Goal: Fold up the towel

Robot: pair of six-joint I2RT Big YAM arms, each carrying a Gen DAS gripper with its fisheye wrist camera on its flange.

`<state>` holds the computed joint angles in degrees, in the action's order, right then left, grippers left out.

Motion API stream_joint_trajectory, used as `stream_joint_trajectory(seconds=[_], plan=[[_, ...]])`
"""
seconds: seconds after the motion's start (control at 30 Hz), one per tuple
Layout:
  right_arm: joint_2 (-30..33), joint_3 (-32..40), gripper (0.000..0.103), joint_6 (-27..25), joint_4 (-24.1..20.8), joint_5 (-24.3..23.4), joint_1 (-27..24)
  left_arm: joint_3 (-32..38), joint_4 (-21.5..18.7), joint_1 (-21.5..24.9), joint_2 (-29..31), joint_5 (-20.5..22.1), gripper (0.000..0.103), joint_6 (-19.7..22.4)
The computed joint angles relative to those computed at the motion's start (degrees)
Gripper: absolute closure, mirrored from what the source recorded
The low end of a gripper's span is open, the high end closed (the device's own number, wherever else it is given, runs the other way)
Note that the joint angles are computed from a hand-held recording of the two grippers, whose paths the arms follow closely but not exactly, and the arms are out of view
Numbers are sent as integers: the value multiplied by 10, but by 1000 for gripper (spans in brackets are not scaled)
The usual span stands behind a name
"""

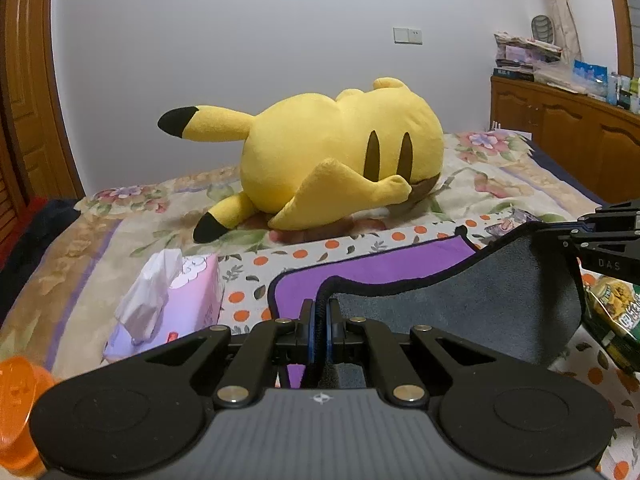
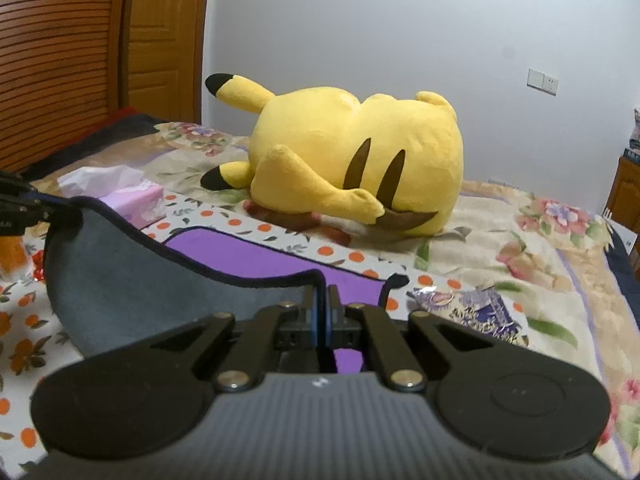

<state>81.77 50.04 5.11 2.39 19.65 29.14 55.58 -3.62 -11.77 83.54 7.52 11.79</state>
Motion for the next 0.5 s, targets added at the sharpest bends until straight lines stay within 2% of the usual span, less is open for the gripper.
stream_joint_trajectory(seconds=[0.5], plan=[[44, 51, 99, -42, 8, 13, -29, 70, 17, -9, 60, -31, 97, 0]])
